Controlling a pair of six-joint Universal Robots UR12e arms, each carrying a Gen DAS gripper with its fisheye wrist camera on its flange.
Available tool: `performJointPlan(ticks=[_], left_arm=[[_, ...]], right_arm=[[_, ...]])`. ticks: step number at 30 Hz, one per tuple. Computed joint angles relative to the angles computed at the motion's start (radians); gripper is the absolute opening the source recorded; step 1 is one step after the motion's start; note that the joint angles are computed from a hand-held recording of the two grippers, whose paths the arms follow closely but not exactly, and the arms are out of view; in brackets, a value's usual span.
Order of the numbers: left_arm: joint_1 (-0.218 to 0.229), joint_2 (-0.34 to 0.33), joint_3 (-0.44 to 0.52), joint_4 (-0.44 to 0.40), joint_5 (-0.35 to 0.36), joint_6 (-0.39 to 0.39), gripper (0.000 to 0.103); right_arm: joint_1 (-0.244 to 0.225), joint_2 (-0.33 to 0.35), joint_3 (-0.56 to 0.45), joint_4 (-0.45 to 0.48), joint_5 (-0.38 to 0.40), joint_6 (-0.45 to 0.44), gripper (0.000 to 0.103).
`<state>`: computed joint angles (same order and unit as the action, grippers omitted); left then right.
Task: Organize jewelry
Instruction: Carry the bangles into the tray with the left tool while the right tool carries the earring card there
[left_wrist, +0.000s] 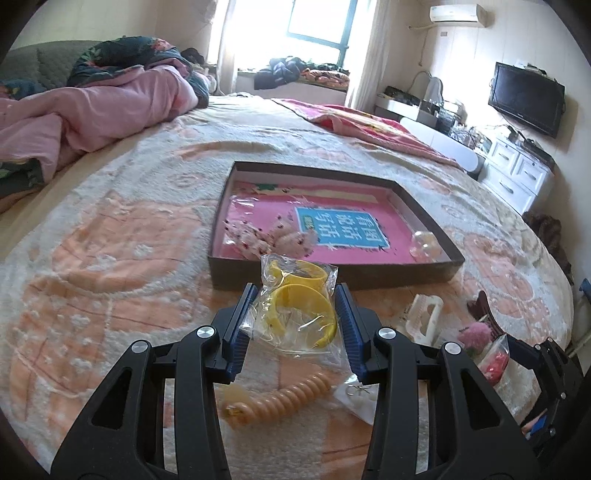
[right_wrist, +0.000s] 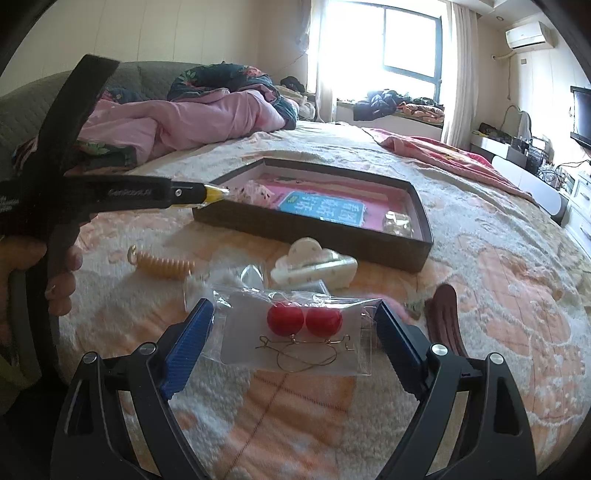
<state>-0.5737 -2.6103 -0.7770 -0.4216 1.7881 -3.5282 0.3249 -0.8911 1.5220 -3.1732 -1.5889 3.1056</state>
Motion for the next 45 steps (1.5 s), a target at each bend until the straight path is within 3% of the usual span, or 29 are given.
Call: performJointPlan(ticks=[13, 24, 37, 45], left_arm=[[0.011, 0.018, -0.028, 0.034, 0.027, -0.019, 0.035], [0.017, -0.017, 0.048, -0.010, 0.023, -0.003, 0.035], [0.028, -0.133, 0.282, -0.158, -0.027, 0.026, 0.035], [0.036, -0.249, 0.513, -0.294, -0.044, 0.035, 0.035]], right_arm=[[-0.003, 0.030, -0.090, 0.054, 0.034, -0.007, 0.085], [-0.022, 0.074, -0.199, 0.131, 0.038, 0.005, 0.085], [-0.050, 0.129, -0.317, 0.214, 0.015, 0.019, 0.086], [-0.067, 0.168, -0.393, 0.264, 0.003, 0.028, 0.086]])
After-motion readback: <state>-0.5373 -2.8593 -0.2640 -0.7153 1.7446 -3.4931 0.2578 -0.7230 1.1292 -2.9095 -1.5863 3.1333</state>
